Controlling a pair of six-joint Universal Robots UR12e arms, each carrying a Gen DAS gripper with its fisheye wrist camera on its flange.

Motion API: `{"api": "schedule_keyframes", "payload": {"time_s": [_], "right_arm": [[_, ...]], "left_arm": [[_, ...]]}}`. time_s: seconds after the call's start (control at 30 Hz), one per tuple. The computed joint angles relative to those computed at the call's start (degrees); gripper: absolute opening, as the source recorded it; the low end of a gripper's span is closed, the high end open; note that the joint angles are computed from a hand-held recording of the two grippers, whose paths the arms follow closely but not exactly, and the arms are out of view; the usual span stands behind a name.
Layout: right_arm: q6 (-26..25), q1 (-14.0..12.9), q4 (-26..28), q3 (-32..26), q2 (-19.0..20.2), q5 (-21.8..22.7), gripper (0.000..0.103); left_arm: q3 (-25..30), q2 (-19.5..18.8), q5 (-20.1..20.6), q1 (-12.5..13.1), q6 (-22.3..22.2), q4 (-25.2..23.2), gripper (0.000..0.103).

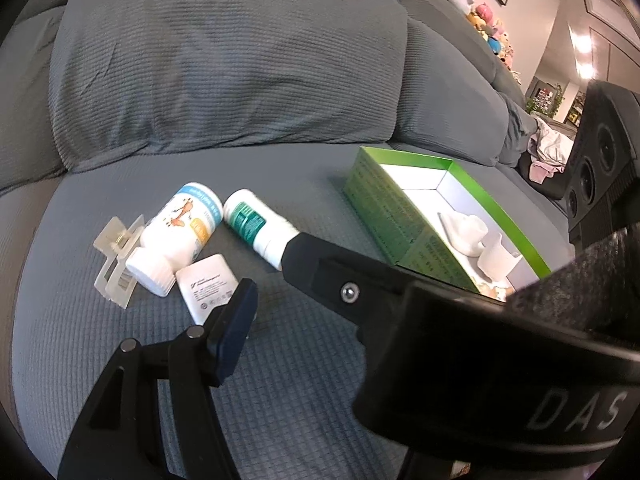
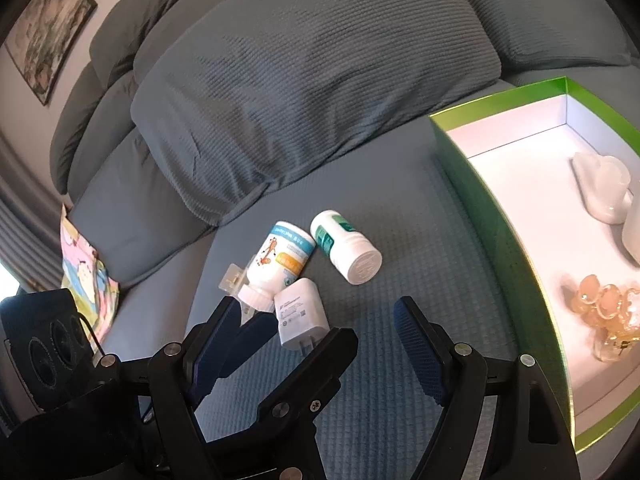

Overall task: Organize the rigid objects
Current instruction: 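Move the right gripper back toward the pile of bottles, then bring the right gripper down around the white charger plug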

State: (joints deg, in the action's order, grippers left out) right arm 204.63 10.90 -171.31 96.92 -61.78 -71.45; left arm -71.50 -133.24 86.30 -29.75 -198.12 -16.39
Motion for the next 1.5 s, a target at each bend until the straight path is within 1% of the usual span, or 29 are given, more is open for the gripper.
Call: {"api": "schedule_keyframes", "payload": {"time_s": [0.13,0.23,0.33,0.53,0.67,0.83,1.0,1.1,1.23,1.4,1.5], "right_arm": [[-0.78,0.3,1.7,-0.82,0.4,-0.1,0.08],[-1.41,0.55,3.31,-1.68,0.79,-0.32,0.08],[-1.67,0.51,4.32,-2.28,1.23,0.65,0.08],[-1.83,0.87,7.22,-3.55,1.9,0.49,0.08],[-1.94,0.92,9.04,-4.23,2.27,0.51,0.08],[-2.11,0.93,10.36,-4.78,2.63,0.93,0.08],[-1.97,0.82,10.4,-5.09,3.04,2.47,0.08],[-2.27,0.84,10.51,-5.27,3.15,2.98,0.08],[-2.52,0.78,10.84,-5.65,3.14,3.72,0.08],[-2.95,0.94,13.05,-6.72,3.48,3.83,0.08],[-2.82,1.08,13.01,-6.92,3.88,4.38,0.08]], "left_arm": [[-0.43,0.22,-1.09,0.54,-1.75,-1.39,0.061],[-0.49,0.38,-0.81,0.69,-2.11,-2.24,0.061],[-0.53,0.47,-1.05,0.93,-2.52,-3.25,0.061],[-0.56,0.41,-2.75,1.53,-4.37,-5.48,0.061],[-0.06,0.21,-3.4,1.73,-4.83,-6.79,0.061],[-0.02,0.26,-5.08,2.27,-6.02,-8.36,0.061],[-0.3,0.47,-5.12,2.39,-6.36,-8.27,0.061],[-0.55,0.87,-4.19,2.36,-6.37,-8.98,0.061],[-0.93,1.17,-4.99,2.7,-6.62,-9.52,0.061],[-1.39,1.3,-4.51,2.89,-6.88,-10.2,0.061],[-1.85,1.26,-5.05,3.23,-7.62,-9.96,0.061]]}}
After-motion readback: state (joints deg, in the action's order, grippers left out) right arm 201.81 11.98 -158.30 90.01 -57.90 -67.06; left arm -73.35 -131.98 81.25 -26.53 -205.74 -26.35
